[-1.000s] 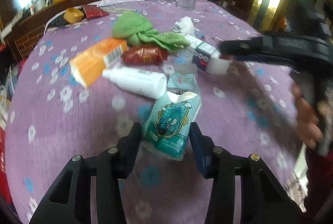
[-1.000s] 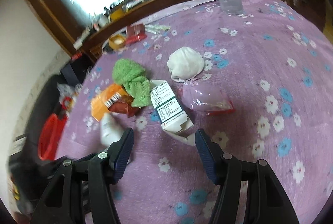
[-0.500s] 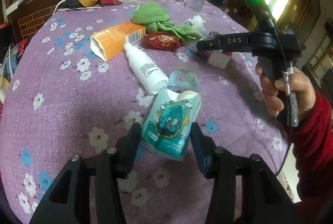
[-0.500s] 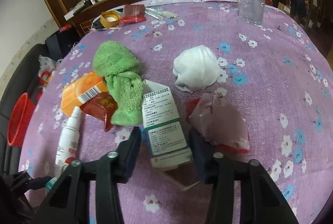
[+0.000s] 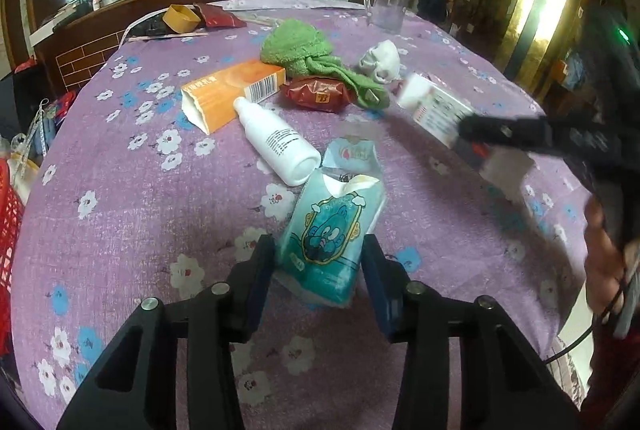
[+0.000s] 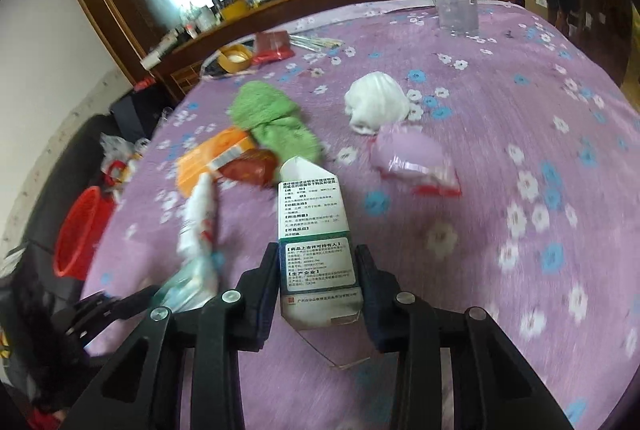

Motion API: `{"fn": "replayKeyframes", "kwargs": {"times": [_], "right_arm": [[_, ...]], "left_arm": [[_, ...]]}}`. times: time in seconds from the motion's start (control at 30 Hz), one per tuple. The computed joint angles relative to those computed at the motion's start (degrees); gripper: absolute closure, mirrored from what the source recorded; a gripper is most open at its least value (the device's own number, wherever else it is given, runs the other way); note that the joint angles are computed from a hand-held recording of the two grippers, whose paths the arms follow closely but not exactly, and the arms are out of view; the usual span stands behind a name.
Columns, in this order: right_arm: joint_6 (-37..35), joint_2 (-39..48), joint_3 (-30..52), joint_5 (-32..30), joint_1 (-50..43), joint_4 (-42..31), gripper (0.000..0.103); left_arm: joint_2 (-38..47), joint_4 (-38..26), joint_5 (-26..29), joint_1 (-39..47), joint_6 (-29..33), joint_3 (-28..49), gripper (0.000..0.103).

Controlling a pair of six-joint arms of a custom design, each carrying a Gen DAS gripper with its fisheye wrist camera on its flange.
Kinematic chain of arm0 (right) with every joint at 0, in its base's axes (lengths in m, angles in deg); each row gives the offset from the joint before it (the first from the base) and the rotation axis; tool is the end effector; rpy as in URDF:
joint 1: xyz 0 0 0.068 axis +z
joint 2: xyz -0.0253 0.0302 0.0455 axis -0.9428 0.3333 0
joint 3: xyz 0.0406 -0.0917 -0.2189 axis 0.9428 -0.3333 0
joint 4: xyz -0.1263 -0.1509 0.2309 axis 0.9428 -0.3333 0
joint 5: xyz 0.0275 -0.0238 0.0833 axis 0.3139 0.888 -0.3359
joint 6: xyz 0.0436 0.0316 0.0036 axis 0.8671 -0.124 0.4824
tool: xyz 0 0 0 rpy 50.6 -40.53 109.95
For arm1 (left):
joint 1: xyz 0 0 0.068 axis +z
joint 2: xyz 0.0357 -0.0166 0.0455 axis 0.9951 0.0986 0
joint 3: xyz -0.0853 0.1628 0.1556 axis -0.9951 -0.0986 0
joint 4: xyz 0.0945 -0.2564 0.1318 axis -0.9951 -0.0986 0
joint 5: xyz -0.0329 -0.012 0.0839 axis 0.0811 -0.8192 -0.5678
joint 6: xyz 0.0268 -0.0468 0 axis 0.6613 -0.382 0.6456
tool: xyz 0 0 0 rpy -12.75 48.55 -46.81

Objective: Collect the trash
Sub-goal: 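Lift the teal packet and white box off the table with both grippers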

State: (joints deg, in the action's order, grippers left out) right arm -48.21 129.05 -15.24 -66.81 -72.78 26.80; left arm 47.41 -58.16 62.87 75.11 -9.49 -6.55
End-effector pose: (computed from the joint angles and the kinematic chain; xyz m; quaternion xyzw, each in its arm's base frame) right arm 0.2548 -0.0052 0.1480 0.1732 0.9128 0.1242 0.3485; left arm 0.3330 -0.0692 0.1190 0.3063 0.8868 -0.1726 0.3000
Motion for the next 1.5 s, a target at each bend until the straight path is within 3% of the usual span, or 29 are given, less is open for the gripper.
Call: {"fn": "replayKeyframes", "kwargs": {"times": [0.2, 0.5, 0.63, 1.0, 1.5], "right_arm": [[2.7, -10.7, -5.7, 2.3, 3.0, -2.8, 0.063], [5.4, -15.2, -6.5, 7.4, 10.0, -4.5, 0.063], [6.7, -15.8, -6.4, 9.6, 12.7, -5.2, 0.063], [8.7, -17.6, -5.7, 18.7, 21.5, -8.5, 0.063], [7.8, -15.9, -5.6, 22.2, 23.5, -8.6, 0.063]], "left_arm": [[-6.0, 2.4, 0.0, 0.2, -0.2, -5.3, 0.063], [-12.8, 4.9, 1.8, 2.9, -1.7, -9.9, 0.063], [-15.5, 7.5, 1.0, 3.7, -3.5, -12.2, 0.063], [-19.0, 7.3, 2.0, 5.7, -3.9, -14.1, 0.063], [-20.3, 7.6, 1.3, 5.5, -3.5, -15.3, 0.063]]}}
